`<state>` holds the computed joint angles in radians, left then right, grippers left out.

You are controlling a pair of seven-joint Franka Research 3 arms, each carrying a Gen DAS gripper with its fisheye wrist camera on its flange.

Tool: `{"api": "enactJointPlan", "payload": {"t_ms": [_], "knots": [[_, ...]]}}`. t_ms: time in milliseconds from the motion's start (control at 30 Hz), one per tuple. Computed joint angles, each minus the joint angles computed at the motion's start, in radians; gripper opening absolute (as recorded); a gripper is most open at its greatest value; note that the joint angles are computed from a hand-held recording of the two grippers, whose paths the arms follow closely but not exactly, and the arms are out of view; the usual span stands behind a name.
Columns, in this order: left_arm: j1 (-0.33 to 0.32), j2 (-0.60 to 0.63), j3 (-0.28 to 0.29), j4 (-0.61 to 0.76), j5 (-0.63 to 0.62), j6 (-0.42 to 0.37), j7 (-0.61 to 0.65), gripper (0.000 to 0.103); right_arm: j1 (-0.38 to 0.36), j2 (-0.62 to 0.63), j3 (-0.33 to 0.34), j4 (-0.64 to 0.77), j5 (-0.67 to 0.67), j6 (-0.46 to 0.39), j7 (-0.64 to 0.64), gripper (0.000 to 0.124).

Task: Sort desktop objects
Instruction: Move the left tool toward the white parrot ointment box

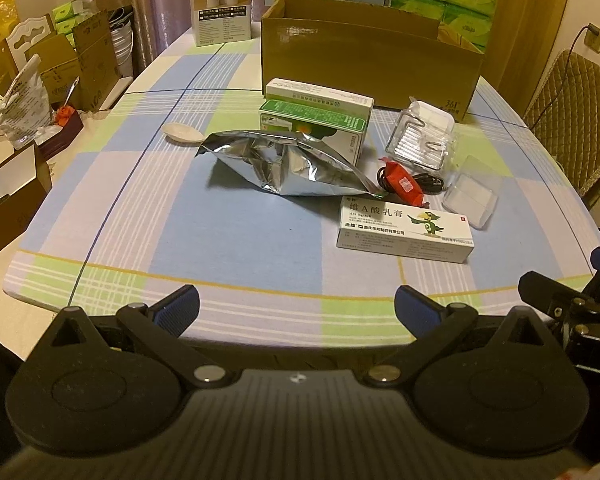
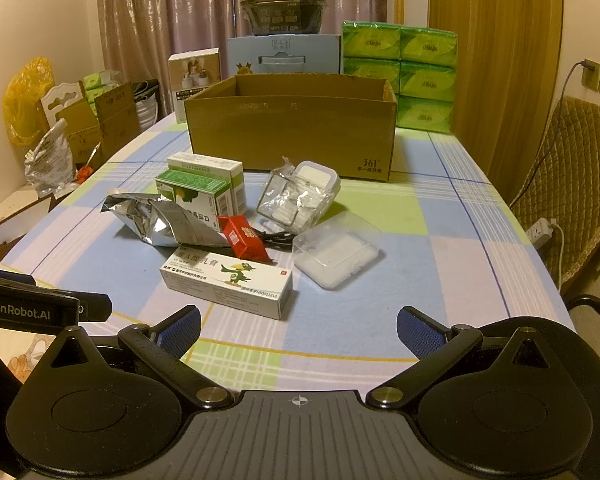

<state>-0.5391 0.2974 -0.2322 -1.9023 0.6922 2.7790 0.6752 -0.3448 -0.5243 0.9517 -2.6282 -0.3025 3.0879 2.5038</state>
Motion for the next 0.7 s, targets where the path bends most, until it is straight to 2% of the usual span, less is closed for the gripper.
{"api": "enactJointPlan", "payload": {"t_ms": [267,333,400,467,533,700], "knots": [[0.001,0.000,-0.001,-0.001,-0.004,0.006,-0.005,0.102,0.000,0.006,0.002,-0.007,0.004,0.014,0.004,0.101],[0.003,0.000,-0.004,-0.002,-0.010,0.010,0.002,0.102,0.009,0.022,-0.016,-0.003,0.008,0.021,-0.011,0.101],[0.011,-0.001,-0.013,-0.004,-0.030,0.021,0.023,0.102,0.063,0.050,-0.084,-0.011,0.016,0.052,-0.052,0.101],[0.029,-0.002,-0.028,-0.011,-0.069,0.054,0.059,0.102,0.099,0.061,-0.132,-0.012,0.034,0.064,-0.095,0.101],[0.047,0.000,-0.045,-0.014,-0.119,0.085,0.107,0.102,0.103,0.061,-0.150,0.000,0.039,0.051,-0.134,0.101],[0.100,0.038,-0.108,0.032,-0.266,0.080,0.323,0.102,0.082,0.074,-0.179,0.032,0.021,0.029,-0.213,0.101]]}}
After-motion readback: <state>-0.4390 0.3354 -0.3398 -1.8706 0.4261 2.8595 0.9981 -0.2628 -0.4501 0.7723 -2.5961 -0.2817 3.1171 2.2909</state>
